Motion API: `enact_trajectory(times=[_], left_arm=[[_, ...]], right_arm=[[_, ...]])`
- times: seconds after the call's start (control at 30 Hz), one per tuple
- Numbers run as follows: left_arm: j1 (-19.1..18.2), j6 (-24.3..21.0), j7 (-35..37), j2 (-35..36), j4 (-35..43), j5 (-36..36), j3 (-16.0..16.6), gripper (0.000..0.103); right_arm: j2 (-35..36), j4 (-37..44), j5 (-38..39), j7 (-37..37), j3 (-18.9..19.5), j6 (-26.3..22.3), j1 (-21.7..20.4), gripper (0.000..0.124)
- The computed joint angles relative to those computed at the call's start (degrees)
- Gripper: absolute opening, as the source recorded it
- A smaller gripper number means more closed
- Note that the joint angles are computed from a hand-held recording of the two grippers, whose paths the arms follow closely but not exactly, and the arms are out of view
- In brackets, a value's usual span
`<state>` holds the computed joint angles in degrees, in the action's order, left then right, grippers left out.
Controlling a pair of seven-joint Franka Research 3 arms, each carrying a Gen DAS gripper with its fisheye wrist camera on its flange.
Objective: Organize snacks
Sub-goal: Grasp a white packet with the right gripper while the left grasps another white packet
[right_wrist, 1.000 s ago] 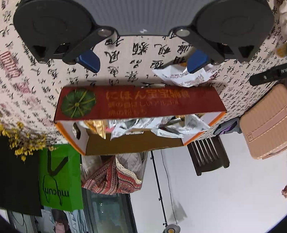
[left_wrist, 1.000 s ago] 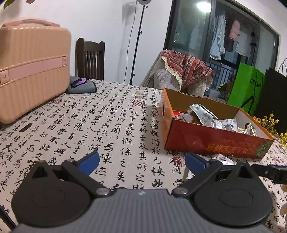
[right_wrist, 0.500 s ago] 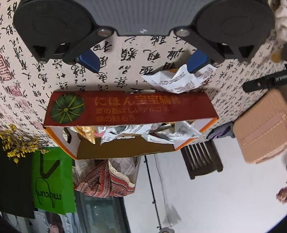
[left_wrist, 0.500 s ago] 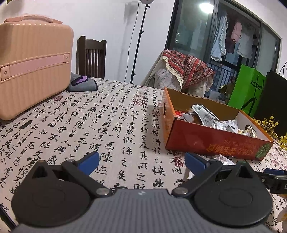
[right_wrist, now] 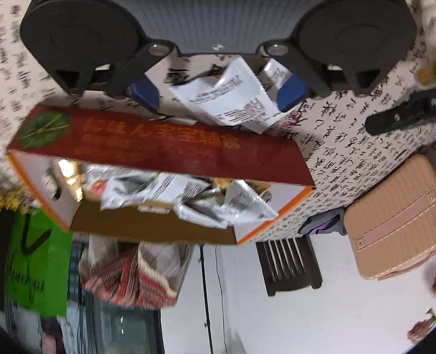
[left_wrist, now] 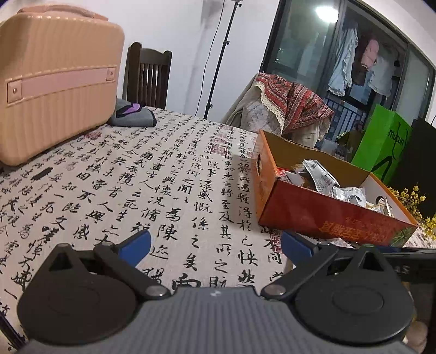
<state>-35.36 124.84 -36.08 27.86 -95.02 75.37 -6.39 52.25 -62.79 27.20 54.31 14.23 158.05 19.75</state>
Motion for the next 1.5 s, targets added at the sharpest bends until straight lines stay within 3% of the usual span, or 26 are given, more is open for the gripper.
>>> enact_trajectory(times=[0.13,0.37,0.83,1.0,1.13,1.5], left_arm=[[0.59,1.64,-0.64,-0.33,-0.63,-0.12,-0.06,0.103],[1.02,2.9,-1.47,-0.57,-1.13,-0.27,-0.03,0.103],[0.48,1.19,0.96,0.62,0.91,-1.84,0.15,0.103],[-0.33,-0.08,7.94,2.66,5.31,-4.09,-0.01,0.103],[-1.4,-0.12,14.33,5.38,10.9,-6.61,0.36,0.103],[-3.74,-1.6,33.68,20.5,34.75,-19.6,3.24,0.103]], right_arm=[[1.4,2.26,0.18,0.72,0.23,-2.22,0.02,0.065],[-1.33,-2.81,5.24,-4.09,4.18,2.47,-3.2,0.048],[-9.29,-16.89,22.03,-24.82,15.73,13.37,-15.13,0.043],[-10.35,-19.2,28.15,-31.43,17.99,15.56,-18.42,0.043],[-9.8,-18.63,32.01,-33.41,17.46,16.0,-19.28,0.043],[-7.14,-15.8,38.71,-37.03,16.29,17.01,-19.19,0.043]])
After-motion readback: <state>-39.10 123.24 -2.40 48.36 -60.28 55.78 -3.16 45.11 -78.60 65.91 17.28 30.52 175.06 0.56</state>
